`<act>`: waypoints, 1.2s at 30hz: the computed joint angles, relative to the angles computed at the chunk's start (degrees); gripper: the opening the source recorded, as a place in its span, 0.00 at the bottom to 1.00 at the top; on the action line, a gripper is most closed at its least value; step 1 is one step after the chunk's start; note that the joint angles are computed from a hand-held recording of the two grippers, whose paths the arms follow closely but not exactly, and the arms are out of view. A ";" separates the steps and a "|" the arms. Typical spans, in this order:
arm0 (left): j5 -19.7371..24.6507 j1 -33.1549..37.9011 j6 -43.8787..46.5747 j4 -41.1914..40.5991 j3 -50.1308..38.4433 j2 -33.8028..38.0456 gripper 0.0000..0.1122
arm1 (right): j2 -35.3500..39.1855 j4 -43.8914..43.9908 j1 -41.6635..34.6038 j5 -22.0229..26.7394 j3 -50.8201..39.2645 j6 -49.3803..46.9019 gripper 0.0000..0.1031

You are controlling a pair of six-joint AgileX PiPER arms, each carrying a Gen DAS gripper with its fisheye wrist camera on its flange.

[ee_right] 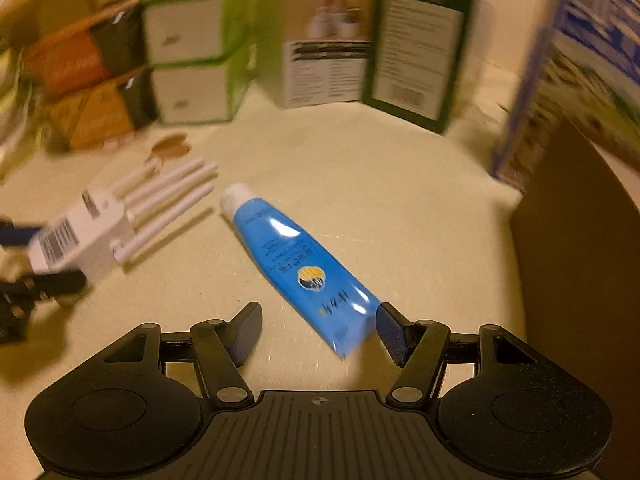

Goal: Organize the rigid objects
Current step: 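Grasp the white wireless repeater with the left tool while the right tool grasps the blue-and-white tube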

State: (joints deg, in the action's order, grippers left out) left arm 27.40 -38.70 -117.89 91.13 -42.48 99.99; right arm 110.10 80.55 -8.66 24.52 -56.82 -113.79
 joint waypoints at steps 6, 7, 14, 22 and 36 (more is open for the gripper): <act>-2.43 2.86 18.61 -18.52 -5.88 0.95 0.50 | 4.55 -3.30 1.16 2.21 -5.63 1.30 0.68; -2.25 3.01 20.01 -19.88 -6.58 1.16 0.50 | 5.52 -6.56 0.84 3.85 -7.27 4.46 0.68; 0.03 3.55 29.05 -29.65 -11.77 4.00 0.49 | 7.49 -14.00 -1.93 11.75 -11.40 12.57 0.46; 3.34 1.66 30.60 -34.92 -13.86 4.49 0.46 | 2.13 -16.83 -2.80 12.44 -4.98 14.79 0.02; 10.63 -10.56 24.84 -40.18 -8.04 -1.74 0.46 | -14.42 -20.30 -12.53 15.20 15.69 11.34 0.02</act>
State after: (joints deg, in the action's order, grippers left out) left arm 38.03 -49.26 -93.05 50.95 -50.51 98.25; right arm 95.68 60.25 -21.19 39.72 -41.13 -102.44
